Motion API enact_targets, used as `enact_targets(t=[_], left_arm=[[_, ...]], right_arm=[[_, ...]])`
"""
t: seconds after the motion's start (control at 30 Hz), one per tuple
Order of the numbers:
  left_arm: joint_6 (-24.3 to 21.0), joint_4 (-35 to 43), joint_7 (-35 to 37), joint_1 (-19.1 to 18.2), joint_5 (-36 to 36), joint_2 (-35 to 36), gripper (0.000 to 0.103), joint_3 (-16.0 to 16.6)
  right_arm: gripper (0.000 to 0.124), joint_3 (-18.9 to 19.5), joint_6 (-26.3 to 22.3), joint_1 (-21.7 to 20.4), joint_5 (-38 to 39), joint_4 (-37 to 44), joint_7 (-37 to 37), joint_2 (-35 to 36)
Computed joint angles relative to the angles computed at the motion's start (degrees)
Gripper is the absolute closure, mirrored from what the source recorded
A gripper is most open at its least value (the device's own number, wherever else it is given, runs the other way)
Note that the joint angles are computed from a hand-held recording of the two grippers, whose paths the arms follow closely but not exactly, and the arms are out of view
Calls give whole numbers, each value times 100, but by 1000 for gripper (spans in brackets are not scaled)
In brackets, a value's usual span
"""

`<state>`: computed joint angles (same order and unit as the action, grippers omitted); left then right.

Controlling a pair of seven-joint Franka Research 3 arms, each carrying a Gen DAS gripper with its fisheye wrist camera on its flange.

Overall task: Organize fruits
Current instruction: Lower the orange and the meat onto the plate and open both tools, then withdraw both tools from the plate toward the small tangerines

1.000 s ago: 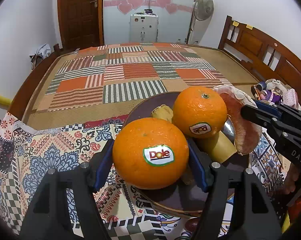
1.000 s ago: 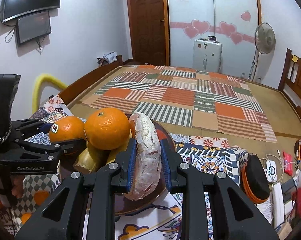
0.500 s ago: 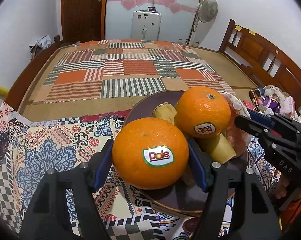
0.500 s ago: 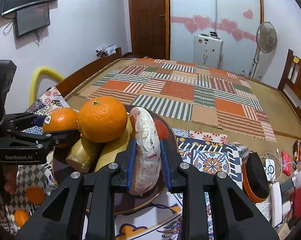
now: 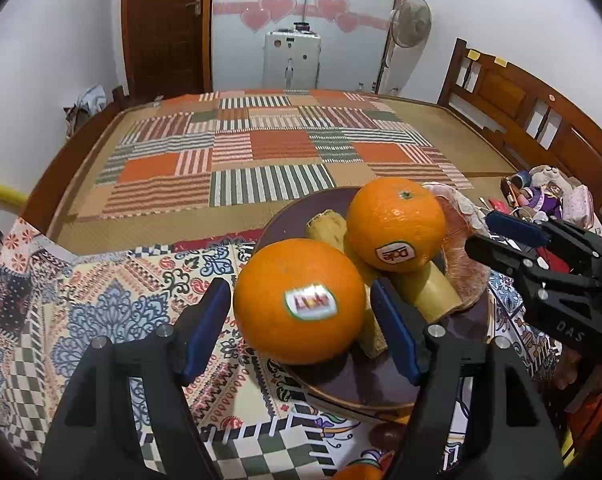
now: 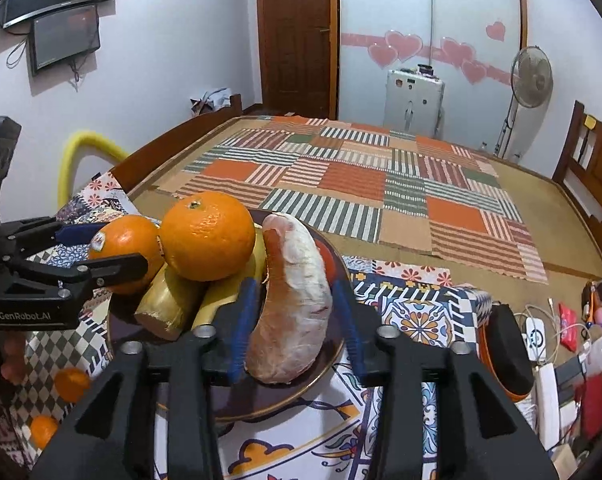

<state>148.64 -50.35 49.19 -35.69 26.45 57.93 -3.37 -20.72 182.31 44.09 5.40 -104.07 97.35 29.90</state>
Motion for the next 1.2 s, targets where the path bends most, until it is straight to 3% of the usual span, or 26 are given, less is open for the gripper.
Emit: enact_targets(t=[0.3, 0.57, 0.7, 0.87, 1.1, 1.2], left_arm=[[551, -1472, -895, -313, 913, -1048, 31, 430], [1007, -2844, -2059, -442, 1973, -2032, 31, 550], [1097, -3418, -2865, -577, 2736, -2466, 31, 663], [996, -4017, -3515, -595, 3444, -2923, 31, 550], [959, -4875, -4316, -456, 4253, -3459, 31, 226], [975, -5199, -4516, -281, 4374, -3640, 31, 21]], right_arm=[[79, -528, 275, 593, 53, -484, 12, -358], [76, -888, 585, 1173, 627, -988, -397, -673], [76, -953, 734, 1419, 938, -1295, -644, -901], [76, -1389, 876, 2107, 1426, -1610, -993, -1073], [76, -1184, 1159, 2354, 1957, -1966, -1506, -1323], [76, -741, 1207, 2090, 2023, -2012, -1618, -1348]])
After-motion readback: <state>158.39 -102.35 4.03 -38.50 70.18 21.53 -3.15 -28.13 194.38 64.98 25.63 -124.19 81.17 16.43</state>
